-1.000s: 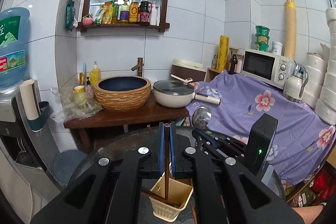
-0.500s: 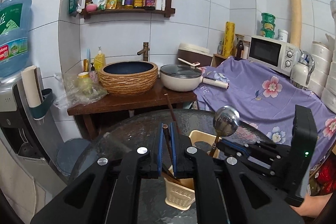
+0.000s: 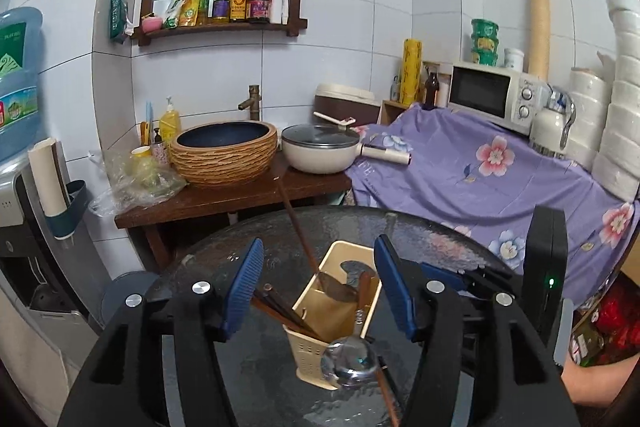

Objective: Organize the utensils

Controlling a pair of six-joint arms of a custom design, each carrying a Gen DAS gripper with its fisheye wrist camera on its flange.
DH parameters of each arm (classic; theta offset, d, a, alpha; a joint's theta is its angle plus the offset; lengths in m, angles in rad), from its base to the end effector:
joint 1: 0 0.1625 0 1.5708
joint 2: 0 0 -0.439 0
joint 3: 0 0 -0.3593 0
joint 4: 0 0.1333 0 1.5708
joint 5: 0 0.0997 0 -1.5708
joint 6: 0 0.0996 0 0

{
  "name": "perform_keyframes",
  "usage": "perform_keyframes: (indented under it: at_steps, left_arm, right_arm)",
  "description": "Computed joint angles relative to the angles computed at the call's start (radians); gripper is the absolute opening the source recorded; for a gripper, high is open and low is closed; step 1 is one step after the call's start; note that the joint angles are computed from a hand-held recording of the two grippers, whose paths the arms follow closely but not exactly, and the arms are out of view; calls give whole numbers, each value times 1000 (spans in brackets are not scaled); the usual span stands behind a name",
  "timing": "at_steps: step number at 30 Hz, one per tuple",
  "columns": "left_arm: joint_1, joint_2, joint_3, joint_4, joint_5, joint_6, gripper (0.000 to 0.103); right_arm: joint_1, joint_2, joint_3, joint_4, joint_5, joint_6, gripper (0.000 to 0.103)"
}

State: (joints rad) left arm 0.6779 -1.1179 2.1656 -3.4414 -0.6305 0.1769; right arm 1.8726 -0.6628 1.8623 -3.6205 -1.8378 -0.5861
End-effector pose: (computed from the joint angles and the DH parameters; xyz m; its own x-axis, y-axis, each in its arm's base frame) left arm -0.2417 -0.4691 0.2791 -0.7248 0.1615 -0.6698 0.6677 0.4044 -0.6250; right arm 0.2848 -0.5548 0.1093 -0.7079 -0.4296 0.5607 -0.7054 0.4710 -0.5297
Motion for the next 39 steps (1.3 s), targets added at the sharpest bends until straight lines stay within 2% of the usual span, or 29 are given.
perform_keyframes:
  at_steps: [4,7,10,13,15,19,21,23,26,32,36,39]
  left_arm:
    - [-6,0,11,-39,6,-11,56]
    - [-25,-31,51,-66,-5,-60,56]
    - [-53,-49,108,-119,7,-87,56]
    - [-91,-42,172,-200,74,-93,56]
    - [-109,-36,199,-232,109,-90,56]
    - [-121,-52,245,-199,142,-135,56]
    - [-120,-65,262,-174,148,-158,56]
    - [-119,-72,277,-171,157,-173,56]
    - [-111,-92,292,-156,152,-208,56]
    - [-110,-115,318,-136,162,-236,56]
    - [-113,-114,328,-137,163,-244,56]
    - [-112,-117,330,-125,156,-259,56]
  right_arm:
    - [-9,-23,38,11,8,-22,46]
    - [-15,-46,83,20,53,-52,46]
    - [-34,-91,129,124,152,-43,46]
    - [-55,-122,154,273,284,2,46]
    - [-54,-110,154,296,310,47,46]
    - [-30,-61,152,224,287,66,44]
    - [-16,-43,140,224,272,65,43]
    - [8,-15,121,203,217,38,42]
    - [32,18,100,173,189,-19,42]
    - [39,3,54,140,235,-14,42]
    - [42,-16,-19,168,221,-18,42]
    - [43,-13,-112,248,158,-7,42]
